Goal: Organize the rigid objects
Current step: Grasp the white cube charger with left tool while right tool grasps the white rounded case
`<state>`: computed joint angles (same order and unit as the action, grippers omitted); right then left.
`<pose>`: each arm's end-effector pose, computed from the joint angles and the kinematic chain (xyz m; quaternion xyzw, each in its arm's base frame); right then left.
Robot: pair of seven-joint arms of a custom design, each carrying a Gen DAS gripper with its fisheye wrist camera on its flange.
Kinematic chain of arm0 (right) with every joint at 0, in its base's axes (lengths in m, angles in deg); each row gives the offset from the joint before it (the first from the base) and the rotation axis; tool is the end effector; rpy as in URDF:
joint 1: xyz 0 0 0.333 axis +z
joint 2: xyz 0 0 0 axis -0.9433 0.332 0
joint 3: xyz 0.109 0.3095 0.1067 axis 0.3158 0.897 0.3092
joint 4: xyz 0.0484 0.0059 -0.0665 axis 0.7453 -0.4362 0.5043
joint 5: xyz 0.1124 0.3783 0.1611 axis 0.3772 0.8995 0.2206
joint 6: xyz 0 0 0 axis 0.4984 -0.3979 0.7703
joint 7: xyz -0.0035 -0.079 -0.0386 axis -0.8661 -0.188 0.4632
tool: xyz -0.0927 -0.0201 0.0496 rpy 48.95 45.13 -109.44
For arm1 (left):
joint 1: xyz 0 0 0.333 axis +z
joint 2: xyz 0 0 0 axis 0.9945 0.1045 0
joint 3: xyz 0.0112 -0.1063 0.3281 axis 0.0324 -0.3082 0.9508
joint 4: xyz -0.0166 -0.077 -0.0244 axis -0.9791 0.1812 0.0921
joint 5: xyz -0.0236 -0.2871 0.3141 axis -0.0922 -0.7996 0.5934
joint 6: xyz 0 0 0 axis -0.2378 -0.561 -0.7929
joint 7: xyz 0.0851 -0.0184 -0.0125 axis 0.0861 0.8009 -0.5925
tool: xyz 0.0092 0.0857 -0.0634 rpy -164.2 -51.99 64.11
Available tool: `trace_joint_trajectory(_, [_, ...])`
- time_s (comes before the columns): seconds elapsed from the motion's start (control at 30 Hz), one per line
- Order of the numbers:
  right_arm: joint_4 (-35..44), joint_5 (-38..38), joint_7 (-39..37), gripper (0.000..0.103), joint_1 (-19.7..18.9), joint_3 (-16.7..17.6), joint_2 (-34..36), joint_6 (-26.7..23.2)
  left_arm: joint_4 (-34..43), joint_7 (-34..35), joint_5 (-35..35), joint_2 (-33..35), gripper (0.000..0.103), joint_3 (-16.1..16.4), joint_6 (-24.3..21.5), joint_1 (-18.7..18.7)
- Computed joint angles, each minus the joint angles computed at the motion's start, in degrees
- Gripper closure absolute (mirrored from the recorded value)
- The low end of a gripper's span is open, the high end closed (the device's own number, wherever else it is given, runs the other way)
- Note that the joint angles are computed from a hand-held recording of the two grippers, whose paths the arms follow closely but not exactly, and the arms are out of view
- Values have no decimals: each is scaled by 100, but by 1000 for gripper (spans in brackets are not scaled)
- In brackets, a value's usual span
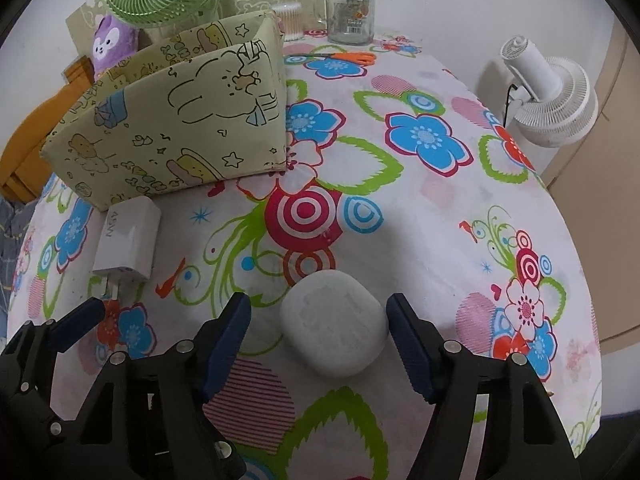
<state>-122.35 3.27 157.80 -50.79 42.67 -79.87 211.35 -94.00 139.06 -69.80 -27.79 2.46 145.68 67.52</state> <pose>0.4799 0.2889 0.4798 -0.6790 0.6945 -0.1514 0.1835 0.4664 -0.2930 0.4829 -0.6588 0.7114 -0.1834 0.1621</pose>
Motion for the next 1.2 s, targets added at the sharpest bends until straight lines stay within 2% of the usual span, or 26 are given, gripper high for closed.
trace_joint_trajectory(0.17, [35, -2, -26, 45, 4, -21, 64, 41, -7, -96, 97, 20, 6, -8, 34, 26])
trace_joint_trajectory(0.53, [338, -75, -287, 45, 74, -60, 256, -16, 138, -314, 233, 84, 6, 19, -53, 109])
trace_joint_trajectory(0.83, [727, 79, -282, 45, 181, -166, 576, -45, 427, -139, 265, 322, 6, 101, -135, 208])
trace_joint_trajectory(1.2, [1108, -117, -146, 45, 284, -317, 875, -177, 568, -2, 96, 562, 21, 173, 38, 293])
